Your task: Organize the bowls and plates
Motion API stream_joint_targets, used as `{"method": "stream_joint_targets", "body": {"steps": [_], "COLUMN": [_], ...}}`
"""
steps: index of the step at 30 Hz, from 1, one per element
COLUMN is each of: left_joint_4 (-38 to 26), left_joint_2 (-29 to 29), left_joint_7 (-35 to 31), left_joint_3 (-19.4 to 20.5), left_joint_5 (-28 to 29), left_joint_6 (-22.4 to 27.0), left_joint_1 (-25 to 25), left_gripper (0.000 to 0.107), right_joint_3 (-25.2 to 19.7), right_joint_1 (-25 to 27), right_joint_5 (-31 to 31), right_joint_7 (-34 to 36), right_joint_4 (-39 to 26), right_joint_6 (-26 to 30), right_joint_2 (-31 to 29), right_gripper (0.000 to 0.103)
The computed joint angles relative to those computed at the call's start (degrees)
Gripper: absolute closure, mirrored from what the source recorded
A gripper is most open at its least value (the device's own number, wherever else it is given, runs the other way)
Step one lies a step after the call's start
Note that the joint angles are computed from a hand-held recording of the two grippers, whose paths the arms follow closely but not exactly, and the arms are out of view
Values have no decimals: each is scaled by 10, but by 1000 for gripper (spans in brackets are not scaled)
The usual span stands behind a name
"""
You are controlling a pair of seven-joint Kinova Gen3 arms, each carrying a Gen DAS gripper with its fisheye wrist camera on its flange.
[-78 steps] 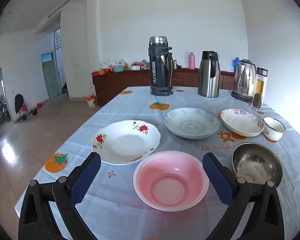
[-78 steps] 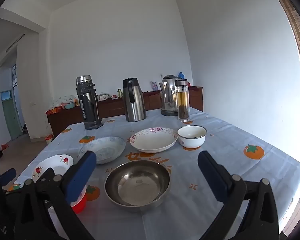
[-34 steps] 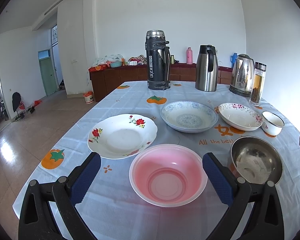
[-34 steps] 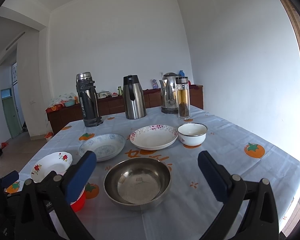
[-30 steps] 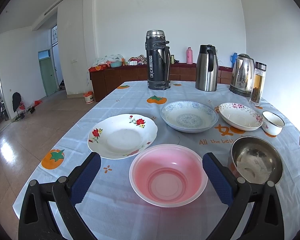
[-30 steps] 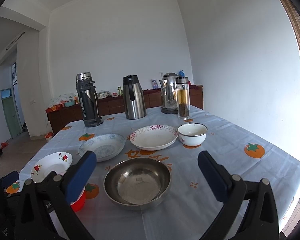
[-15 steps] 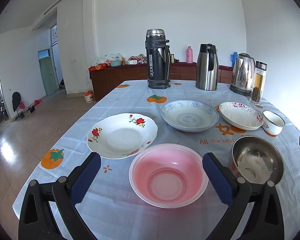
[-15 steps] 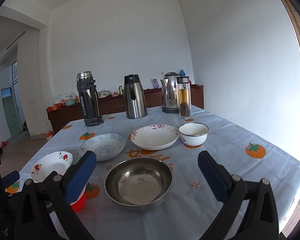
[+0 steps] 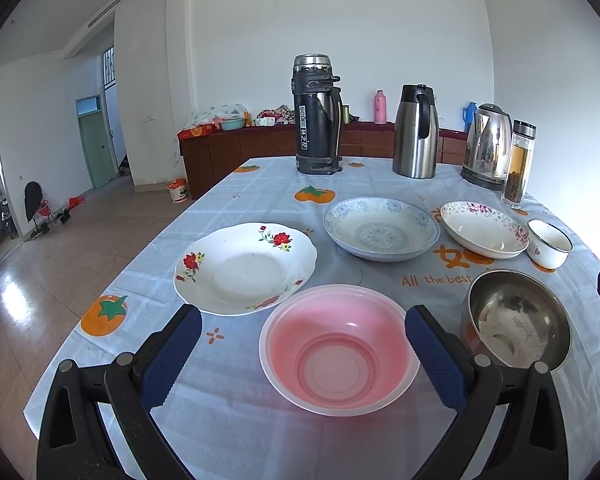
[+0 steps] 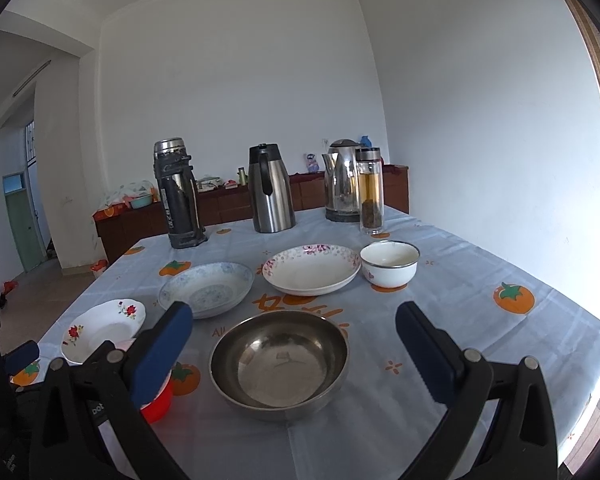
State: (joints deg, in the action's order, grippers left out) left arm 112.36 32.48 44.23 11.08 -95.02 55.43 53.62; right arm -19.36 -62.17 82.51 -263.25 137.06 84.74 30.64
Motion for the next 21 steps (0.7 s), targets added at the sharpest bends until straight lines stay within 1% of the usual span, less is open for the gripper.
{"method": "stream_joint_targets", "body": {"steps": [6, 21], "left_joint_4": [2, 1], "left_joint_2": [-1, -3], "left_joint_7": [1, -8], "left_joint_3": [1, -3], "left_joint_5": [-1, 1], "left_joint_6": [-10, -23], "left_joint_1": [-8, -13], "left_gripper": [5, 5], "right_joint_3": [1, 0], "right_joint_1": [12, 19], "right_joint_5": [10, 24], "right_joint_7": [7, 12], "right_joint_4": [2, 3], "right_joint_6": [-12, -20], "right_joint_2": [-3, -4], "right_gripper": [0, 0]}}
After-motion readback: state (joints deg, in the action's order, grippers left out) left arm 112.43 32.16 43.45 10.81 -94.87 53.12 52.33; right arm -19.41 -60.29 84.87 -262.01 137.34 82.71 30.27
